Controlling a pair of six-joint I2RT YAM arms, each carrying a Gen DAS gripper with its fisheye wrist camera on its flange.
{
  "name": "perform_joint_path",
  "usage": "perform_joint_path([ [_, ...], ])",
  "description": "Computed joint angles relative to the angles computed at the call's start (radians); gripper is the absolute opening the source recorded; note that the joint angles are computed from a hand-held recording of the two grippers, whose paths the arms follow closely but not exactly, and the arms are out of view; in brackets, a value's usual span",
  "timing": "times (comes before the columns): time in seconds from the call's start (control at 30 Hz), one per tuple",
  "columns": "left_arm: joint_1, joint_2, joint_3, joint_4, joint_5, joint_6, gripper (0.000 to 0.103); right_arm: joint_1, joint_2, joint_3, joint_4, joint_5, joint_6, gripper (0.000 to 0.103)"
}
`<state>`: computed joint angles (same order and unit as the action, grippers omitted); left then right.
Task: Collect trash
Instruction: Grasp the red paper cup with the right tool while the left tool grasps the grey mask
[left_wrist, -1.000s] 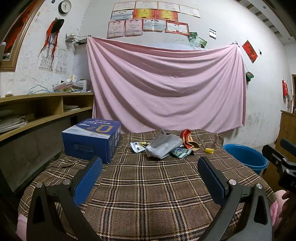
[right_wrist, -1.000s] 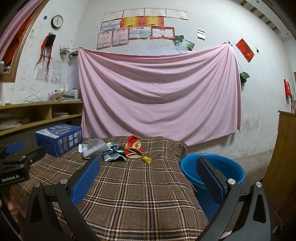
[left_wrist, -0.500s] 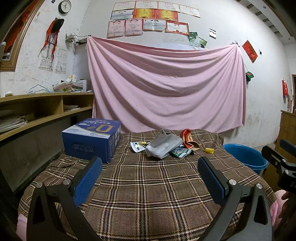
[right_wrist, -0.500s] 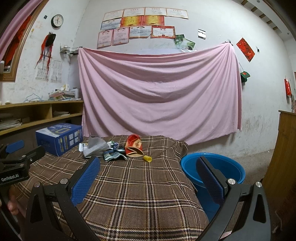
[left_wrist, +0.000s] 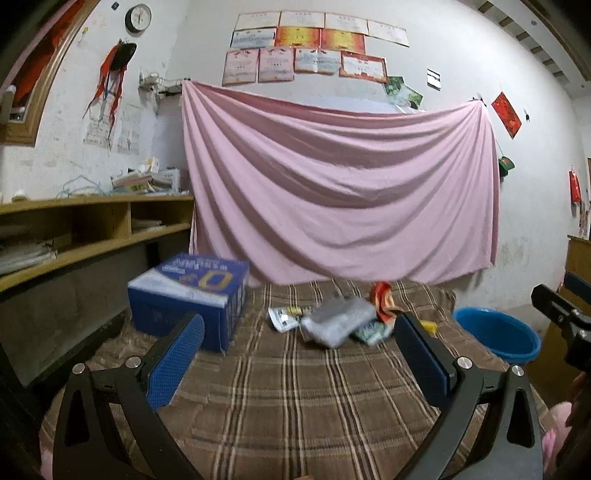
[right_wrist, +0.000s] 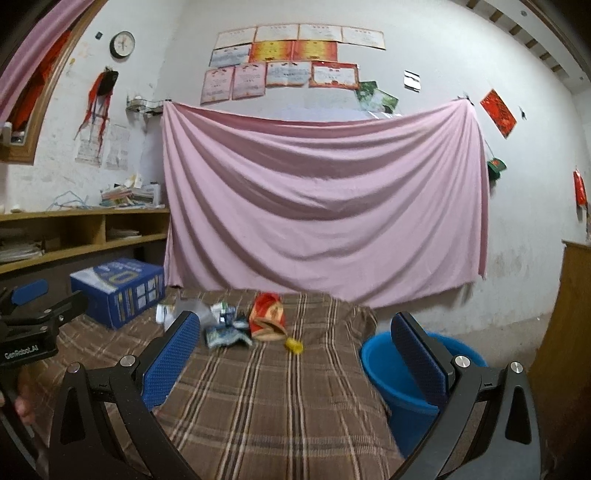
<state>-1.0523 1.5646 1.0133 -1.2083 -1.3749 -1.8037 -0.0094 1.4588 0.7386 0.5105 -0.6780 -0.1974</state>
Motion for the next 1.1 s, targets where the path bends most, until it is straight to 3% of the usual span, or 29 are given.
perform_joint_path([
  [0.03,0.02,-0.036,-0.021,0.071,-0.008,0.089,0.101,0.007,0.012,0.026,-0.005,0.004,0.0,0.103],
  [0.2,0.145,-0.225,-0.186,0.675,0.018,0.724,0.101,0.06,0.107,0.173,-0.035,0.042,-0.012,0.103],
  [0.33,0.24,-0.273,-0.262,0.984,0.085,0.99,0.101,0.094,0.196,0.273,-0.051,0.071,-0.024,0.103],
  [0.43,0.305,-0.276,-0.279,1.1,0.152,1.089,0.101,0.116,0.257,0.348,-0.085,0.089,-0.038,0.103],
  [0.57,0.397,-0.252,-0.254,1.136,0.267,1.11,0.101,0.147,0.357,0.484,-0.181,0.105,-0.064,0.103],
  [0.87,0.601,-0.112,-0.125,0.956,0.588,0.952,0.101,0.202,0.549,0.766,-0.431,0.144,-0.138,0.103],
  [1.1,0.706,-0.05,-0.097,0.945,0.811,0.911,0.096,0.248,0.74,1.109,-0.821,0.212,-0.231,0.103],
])
